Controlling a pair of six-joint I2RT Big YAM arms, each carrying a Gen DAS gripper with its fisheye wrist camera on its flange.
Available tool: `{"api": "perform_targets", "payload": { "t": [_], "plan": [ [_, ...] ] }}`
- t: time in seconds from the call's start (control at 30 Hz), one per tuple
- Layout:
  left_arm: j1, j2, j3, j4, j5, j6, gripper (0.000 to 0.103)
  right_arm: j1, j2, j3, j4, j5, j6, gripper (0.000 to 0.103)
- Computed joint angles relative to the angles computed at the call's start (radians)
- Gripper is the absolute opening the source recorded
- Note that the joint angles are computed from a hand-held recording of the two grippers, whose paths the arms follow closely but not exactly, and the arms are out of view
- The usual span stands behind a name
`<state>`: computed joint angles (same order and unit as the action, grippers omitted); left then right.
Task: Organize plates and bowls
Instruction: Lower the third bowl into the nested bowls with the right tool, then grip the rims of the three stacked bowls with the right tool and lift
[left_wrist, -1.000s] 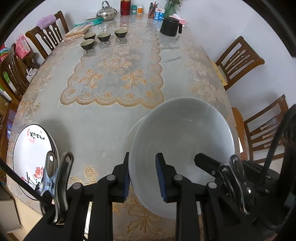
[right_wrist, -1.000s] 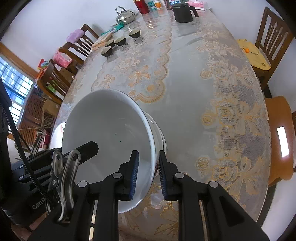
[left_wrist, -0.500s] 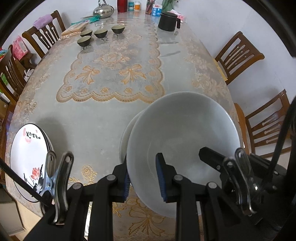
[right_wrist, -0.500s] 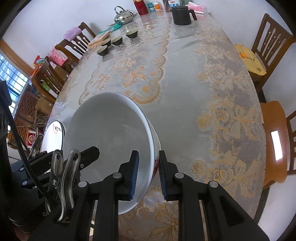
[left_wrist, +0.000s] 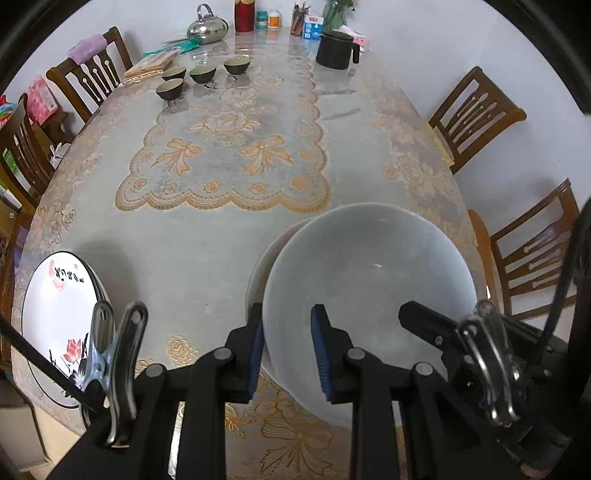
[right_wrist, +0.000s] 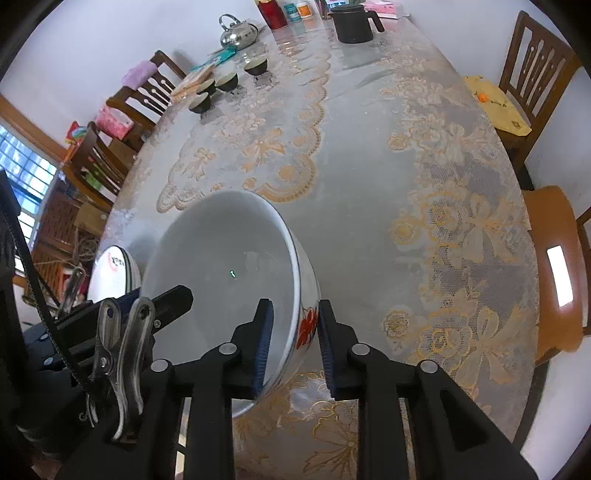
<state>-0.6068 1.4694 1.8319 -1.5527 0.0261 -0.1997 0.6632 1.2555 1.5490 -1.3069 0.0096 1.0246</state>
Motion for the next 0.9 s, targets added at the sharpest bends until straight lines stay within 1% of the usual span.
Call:
{"api": "perform_targets", "payload": {
  "t": [0.17, 0.33, 0.4, 0.43, 0.5, 0.53, 0.6, 0.7, 0.8, 0.83, 0.87, 0.9],
  "plan": [
    [0.002, -0.016, -0.002, 0.037, -0.010, -0.001, 0.026, -0.018, -0.026, -0.036, 0.059, -0.031, 0.014, 0.031],
    [0.005, -0.021, -0.009, 0.045, -0.020, 0.002, 0.026, -0.024, -0.041, -0.058, 0.102, -0.037, 0.015, 0.033],
    [0.009, -0.022, -0.009, 0.045, -0.011, 0.000, 0.026, -0.018, -0.039, -0.059, 0.113, -0.015, -0.011, 0.033],
    [0.011, -0.021, -0.009, 0.044, -0.011, -0.001, 0.026, -0.010, -0.031, -0.050, 0.113, 0.014, -0.044, 0.033],
    [0.014, -0.021, -0.010, 0.040, -0.011, -0.005, 0.026, 0.012, -0.009, -0.022, 0.089, 0.089, -0.100, 0.029],
    [0.015, -0.021, -0.010, 0.038, -0.012, -0.007, 0.026, 0.022, -0.001, -0.011, 0.085, 0.125, -0.133, 0.029],
    [0.019, -0.020, -0.012, 0.036, -0.009, -0.008, 0.026, 0.020, -0.003, -0.014, 0.097, 0.134, -0.151, 0.028],
    [0.022, -0.021, -0.012, 0.035, -0.003, -0.008, 0.026, 0.002, -0.023, -0.034, 0.124, 0.108, -0.139, 0.028],
    [0.023, -0.024, -0.012, 0.043, 0.001, -0.003, 0.026, -0.006, -0.046, -0.041, 0.143, 0.118, -0.140, 0.028],
    [0.024, -0.024, -0.011, 0.047, 0.002, 0.000, 0.026, -0.008, -0.060, -0.052, 0.160, 0.121, -0.150, 0.026],
    [0.024, -0.025, -0.010, 0.048, 0.002, 0.001, 0.026, -0.011, -0.074, -0.067, 0.189, 0.116, -0.161, 0.018],
    [0.024, -0.025, -0.009, 0.049, 0.003, 0.001, 0.026, -0.014, -0.085, -0.083, 0.214, 0.107, -0.166, 0.013]
  ]
}}
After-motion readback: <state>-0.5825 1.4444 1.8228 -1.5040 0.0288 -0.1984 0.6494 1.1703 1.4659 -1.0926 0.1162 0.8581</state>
